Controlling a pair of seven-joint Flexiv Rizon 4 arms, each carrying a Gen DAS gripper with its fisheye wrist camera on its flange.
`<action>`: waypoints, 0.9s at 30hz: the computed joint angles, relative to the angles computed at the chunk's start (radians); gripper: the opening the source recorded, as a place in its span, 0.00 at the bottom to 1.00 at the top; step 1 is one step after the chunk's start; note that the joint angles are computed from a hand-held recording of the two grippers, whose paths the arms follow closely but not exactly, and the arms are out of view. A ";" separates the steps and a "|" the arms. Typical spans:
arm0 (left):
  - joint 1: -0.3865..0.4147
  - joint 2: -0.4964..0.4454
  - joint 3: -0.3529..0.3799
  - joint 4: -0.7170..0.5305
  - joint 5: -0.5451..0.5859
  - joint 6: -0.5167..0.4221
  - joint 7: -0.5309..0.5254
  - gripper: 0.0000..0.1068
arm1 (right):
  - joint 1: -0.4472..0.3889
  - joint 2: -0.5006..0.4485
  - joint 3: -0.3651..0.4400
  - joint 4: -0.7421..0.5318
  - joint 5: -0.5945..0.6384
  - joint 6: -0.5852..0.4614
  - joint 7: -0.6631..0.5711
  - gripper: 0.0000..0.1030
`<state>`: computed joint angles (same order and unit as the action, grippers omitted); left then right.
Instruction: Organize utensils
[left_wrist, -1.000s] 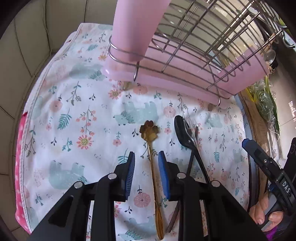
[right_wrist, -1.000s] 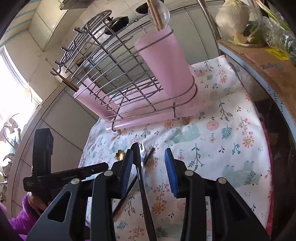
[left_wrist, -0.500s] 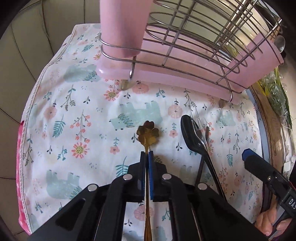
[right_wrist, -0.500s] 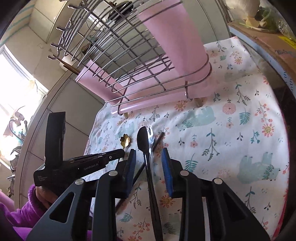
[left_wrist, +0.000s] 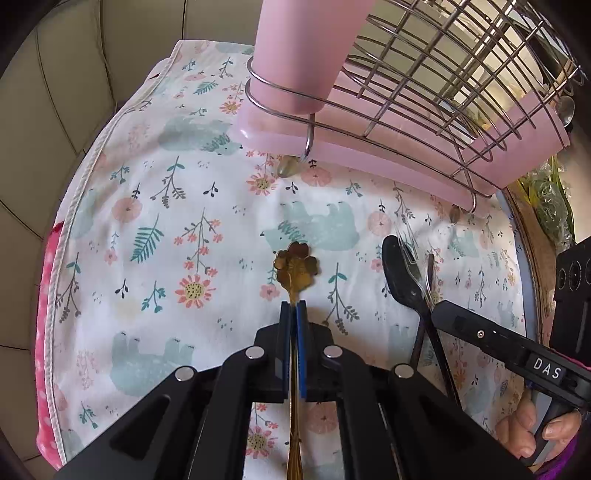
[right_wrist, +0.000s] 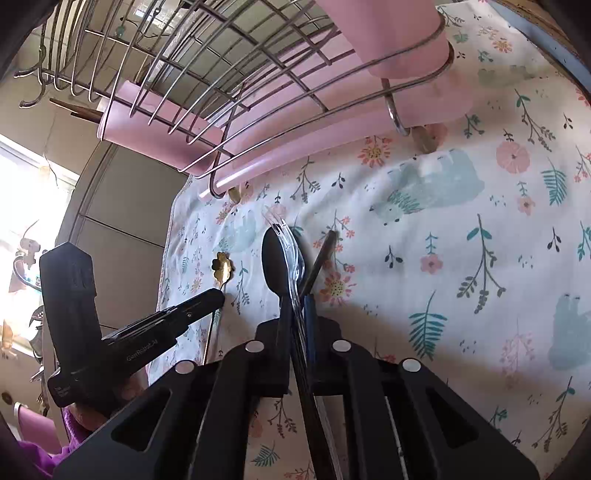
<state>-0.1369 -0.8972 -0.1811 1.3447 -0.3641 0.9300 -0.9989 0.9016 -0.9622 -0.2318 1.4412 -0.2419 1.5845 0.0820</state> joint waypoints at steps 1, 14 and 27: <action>0.001 -0.001 -0.003 -0.001 -0.002 0.000 0.001 0.02 | 0.001 -0.002 0.001 -0.006 -0.001 -0.001 0.000 0.05; 0.016 -0.005 0.001 -0.028 -0.009 -0.060 0.033 0.03 | 0.125 0.092 -0.139 0.132 -0.008 -0.104 0.127 0.03; -0.008 -0.055 0.036 -0.180 0.046 -0.237 0.012 0.03 | -0.131 0.076 0.165 0.035 -0.105 -0.196 0.016 0.12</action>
<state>-0.1450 -0.9527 -0.1446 1.1642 -0.3181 0.6927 -0.9867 0.7707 -0.8864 -0.0672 1.4765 -0.3466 1.3884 0.0977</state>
